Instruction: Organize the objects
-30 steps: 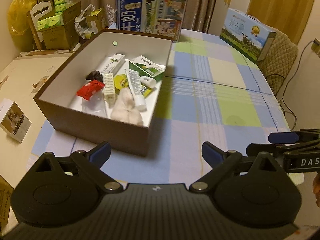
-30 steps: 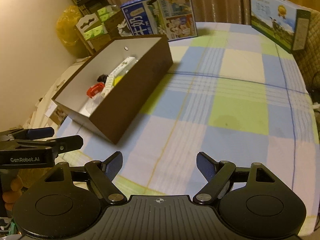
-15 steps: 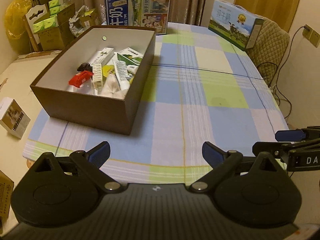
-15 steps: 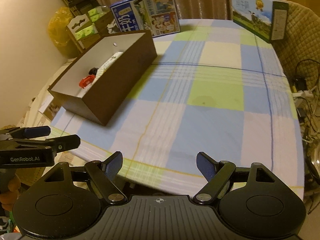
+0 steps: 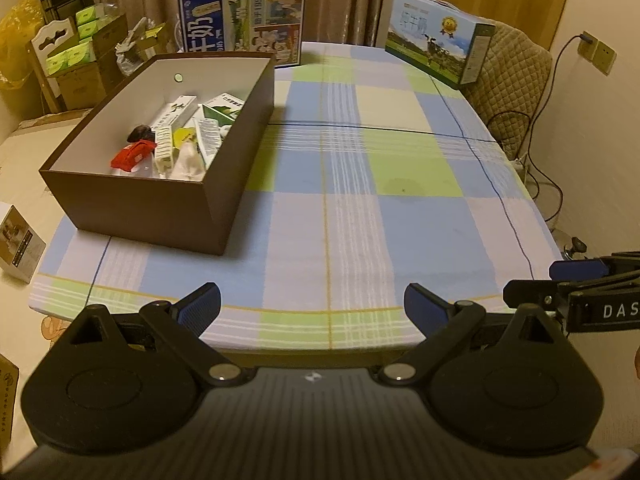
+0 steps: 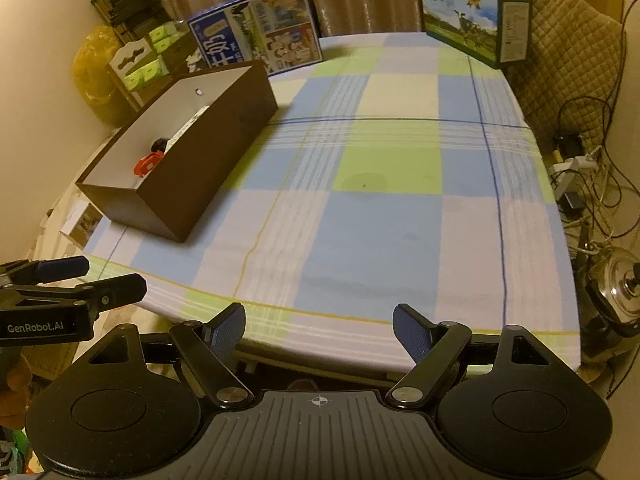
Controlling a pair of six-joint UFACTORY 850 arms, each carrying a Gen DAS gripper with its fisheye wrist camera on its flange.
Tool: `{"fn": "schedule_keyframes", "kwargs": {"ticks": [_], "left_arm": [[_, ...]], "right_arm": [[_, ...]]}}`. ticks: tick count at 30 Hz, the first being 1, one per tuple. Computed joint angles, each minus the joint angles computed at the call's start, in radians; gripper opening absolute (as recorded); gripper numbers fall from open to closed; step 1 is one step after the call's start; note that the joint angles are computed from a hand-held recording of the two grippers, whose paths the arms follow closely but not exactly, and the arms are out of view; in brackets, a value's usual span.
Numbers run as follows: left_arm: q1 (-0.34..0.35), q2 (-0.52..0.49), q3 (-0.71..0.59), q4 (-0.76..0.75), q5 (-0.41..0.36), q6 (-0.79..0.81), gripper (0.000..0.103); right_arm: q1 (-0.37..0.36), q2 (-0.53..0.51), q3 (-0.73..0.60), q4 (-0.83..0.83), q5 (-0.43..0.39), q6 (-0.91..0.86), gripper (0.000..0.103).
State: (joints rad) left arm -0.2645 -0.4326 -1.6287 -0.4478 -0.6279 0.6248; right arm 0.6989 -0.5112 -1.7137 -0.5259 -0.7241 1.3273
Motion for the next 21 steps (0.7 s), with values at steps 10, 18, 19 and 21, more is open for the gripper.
{"fn": "schedule_keyframes", "kwargs": {"ticks": [10,18,19,21], "left_arm": [[-0.018,0.006,0.011,-0.002,0.013,-0.003,0.097],[-0.028,-0.001,0.004,0.006,0.013,-0.007,0.097],[-0.029,-0.002,0.003,0.007,0.014,-0.008,0.097],[-0.029,-0.003,0.001,0.004,0.013,-0.003,0.097]], "right_arm": [[-0.003,0.033,0.045,-0.018,0.002,0.037,0.078],[-0.010,0.040,0.055,-0.019,0.009,0.041,0.078],[-0.011,0.040,0.056,-0.019,0.009,0.041,0.078],[-0.012,0.039,0.054,-0.016,0.009,0.039,0.078]]}}
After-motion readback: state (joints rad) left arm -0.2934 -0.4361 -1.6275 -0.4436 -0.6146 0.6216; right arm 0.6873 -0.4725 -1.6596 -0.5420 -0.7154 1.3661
